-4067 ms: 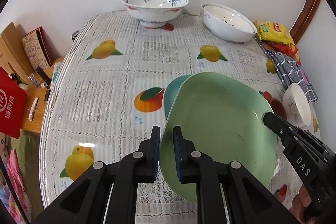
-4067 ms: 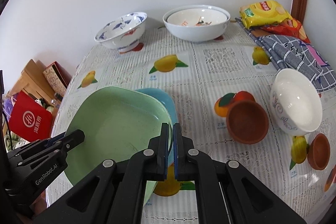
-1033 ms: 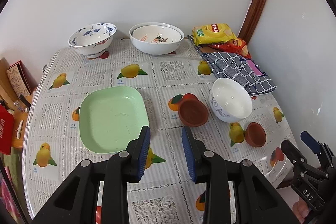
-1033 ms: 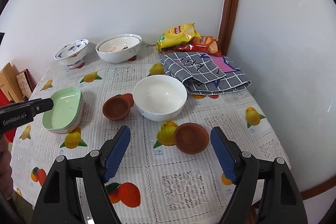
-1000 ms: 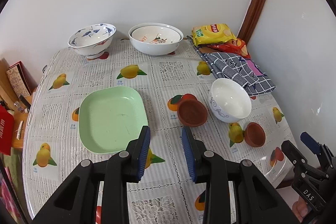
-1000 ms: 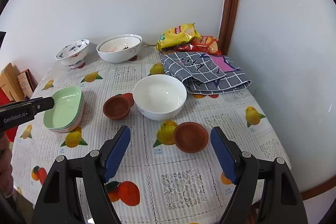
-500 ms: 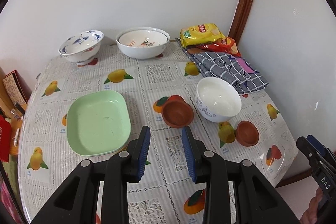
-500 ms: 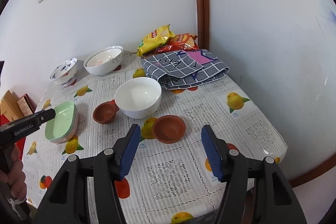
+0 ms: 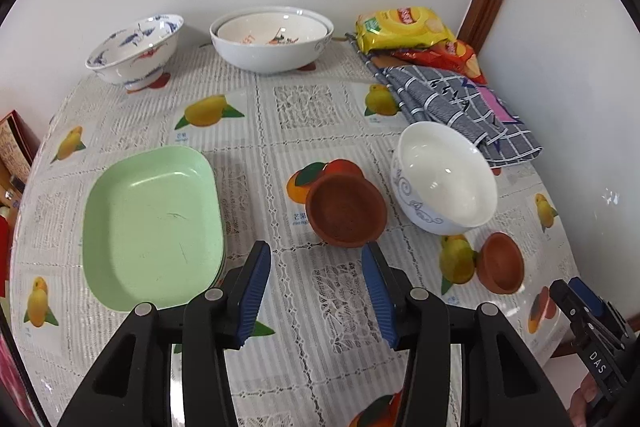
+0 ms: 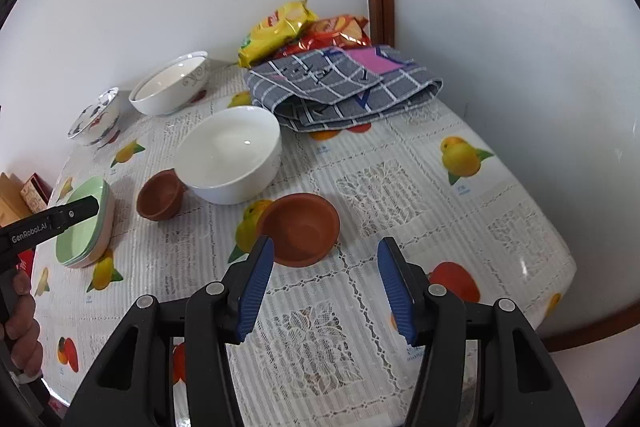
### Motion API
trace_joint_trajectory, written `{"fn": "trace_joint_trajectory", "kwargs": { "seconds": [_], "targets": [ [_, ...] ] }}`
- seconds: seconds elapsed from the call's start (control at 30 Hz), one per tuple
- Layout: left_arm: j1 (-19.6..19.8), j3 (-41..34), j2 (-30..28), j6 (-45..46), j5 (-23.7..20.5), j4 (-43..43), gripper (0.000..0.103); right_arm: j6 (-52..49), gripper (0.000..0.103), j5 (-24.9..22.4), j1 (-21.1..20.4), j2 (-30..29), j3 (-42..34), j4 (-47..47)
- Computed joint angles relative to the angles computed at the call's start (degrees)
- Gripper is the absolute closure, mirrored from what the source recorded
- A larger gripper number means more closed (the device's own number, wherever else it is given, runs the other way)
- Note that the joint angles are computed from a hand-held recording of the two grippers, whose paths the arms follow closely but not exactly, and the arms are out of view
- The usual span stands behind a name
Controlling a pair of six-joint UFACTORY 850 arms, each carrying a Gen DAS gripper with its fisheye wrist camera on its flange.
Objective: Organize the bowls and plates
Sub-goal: 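Move both grippers toward the two small terracotta bowls, then close each gripper on the rim of a terracotta bowl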
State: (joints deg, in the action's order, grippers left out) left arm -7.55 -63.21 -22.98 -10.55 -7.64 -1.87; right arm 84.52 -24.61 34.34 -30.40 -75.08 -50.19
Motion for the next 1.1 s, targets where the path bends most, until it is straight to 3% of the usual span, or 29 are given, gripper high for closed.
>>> {"fn": "trace_joint_trajectory", "kwargs": {
  "seconds": [0.2, 0.33, 0.5, 0.67, 0.87, 1.1],
  "targets": [
    [0.51, -4.02, -4.97, 10.51, -1.82, -11.48, 0.058, -5.33, 0.049, 2.16, -1.48, -3.31, -2.03, 5.92],
    [0.31, -6.05, -7.05, 7.34, -2.02, -8.66, 0.058, -9.02, 0.051, 3.21, -2.22, -5.22, -3.61, 9.64],
    [0.47, -8.3, -9.29, 10.7, -2.52, -12.37, 0.058, -12.38, 0.057, 3.73, -3.11, -7.52, -5.6, 13.4],
    [-0.04, -10.2, -11.05, -2.85, -2.86, 0.83, 0.058, -14.21, 0.065, 3.35, -3.41, -9.2, -7.1, 14.92],
    [0.05, -12.37, -13.16, -1.24, -4.64, -1.02, 0.06, -15.75, 0.074, 3.65, -4.14, -10.46, -7.8, 17.76],
    [0.2, -13.9, -14.73, 3.47, -5.74, -5.79, 0.074, -17.16, 0.079, 4.46, -4.61, -10.85, -7.99, 19.72]
  ]
}}
